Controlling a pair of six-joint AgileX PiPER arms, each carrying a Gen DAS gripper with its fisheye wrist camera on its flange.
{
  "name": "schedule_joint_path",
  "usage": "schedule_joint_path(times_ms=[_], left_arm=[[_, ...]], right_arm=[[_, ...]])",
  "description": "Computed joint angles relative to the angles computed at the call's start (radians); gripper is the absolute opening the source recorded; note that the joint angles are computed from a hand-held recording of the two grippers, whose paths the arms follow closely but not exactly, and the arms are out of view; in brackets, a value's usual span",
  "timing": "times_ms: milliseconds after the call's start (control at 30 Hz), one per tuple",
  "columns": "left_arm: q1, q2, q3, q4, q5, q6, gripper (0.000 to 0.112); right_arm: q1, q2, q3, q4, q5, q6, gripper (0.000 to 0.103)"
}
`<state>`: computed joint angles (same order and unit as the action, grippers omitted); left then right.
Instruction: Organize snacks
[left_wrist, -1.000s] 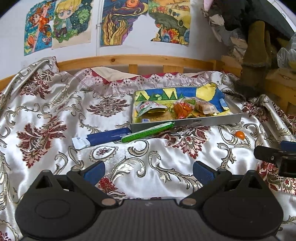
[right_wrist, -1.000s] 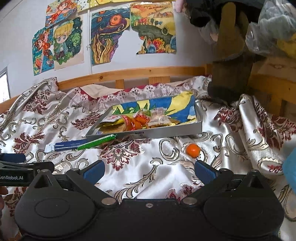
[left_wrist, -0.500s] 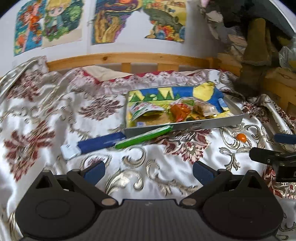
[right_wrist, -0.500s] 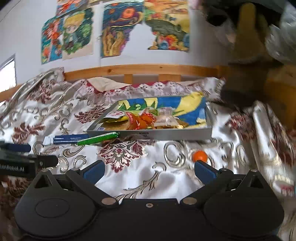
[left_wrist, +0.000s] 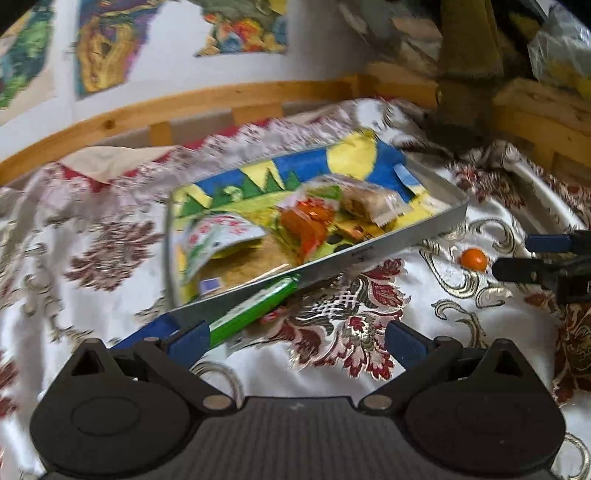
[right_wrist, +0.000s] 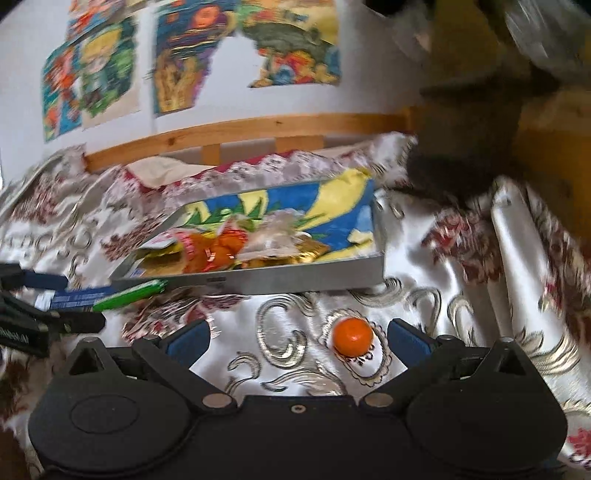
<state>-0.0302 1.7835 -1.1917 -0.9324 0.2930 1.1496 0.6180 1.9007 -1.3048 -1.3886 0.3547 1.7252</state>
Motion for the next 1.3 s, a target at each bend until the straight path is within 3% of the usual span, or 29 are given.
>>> schedule_joint_path(times_ms=[100,200,267,400,567,733,867,967,1300], left_arm=[[-0.008,0.05,-0.056,0.018,0.015,0.003,0.096],[-0.007,0.097,-0.128,0.104,0.061,-0.065,0.078],[-0.009,0.121,-0.169,0.179,0.083,-0.131,0.072],[-0.006,0.138,-0.195,0.15,0.103,-0.08,0.063],[-0.039,0.164,-0.24,0.25,0.102,-0.145,0.045],[-0.063,0.184,-0.278,0.31,0.092,-0.21,0.043],[-0.084,0.201,-0.31,0.401,0.105,-0.306,0.033],[-0.099,0.189,-0.285,0.422,0.065,-0.335,0.023],[-0.091,0.098,-0.144,0.241,-0.004,-0.207,0.016]], right_arm=[[-0.024,0.033,-0.034,0.056,-0.021,-0.055,0.091],[-0.037,0.074,-0.081,0.137,-0.019,-0.148,0.085],[-0.034,0.098,-0.111,0.176,0.021,-0.182,0.082],[-0.032,0.146,-0.174,0.251,0.101,-0.224,0.077],[-0.05,0.186,-0.216,0.306,0.096,-0.25,0.068],[-0.06,0.197,-0.23,0.315,0.088,-0.206,0.058],[-0.071,0.202,-0.236,0.357,0.083,-0.208,0.048],[-0.07,0.206,-0.239,0.374,0.089,-0.221,0.038],[-0.002,0.177,-0.215,0.274,0.107,-0.171,0.035]])
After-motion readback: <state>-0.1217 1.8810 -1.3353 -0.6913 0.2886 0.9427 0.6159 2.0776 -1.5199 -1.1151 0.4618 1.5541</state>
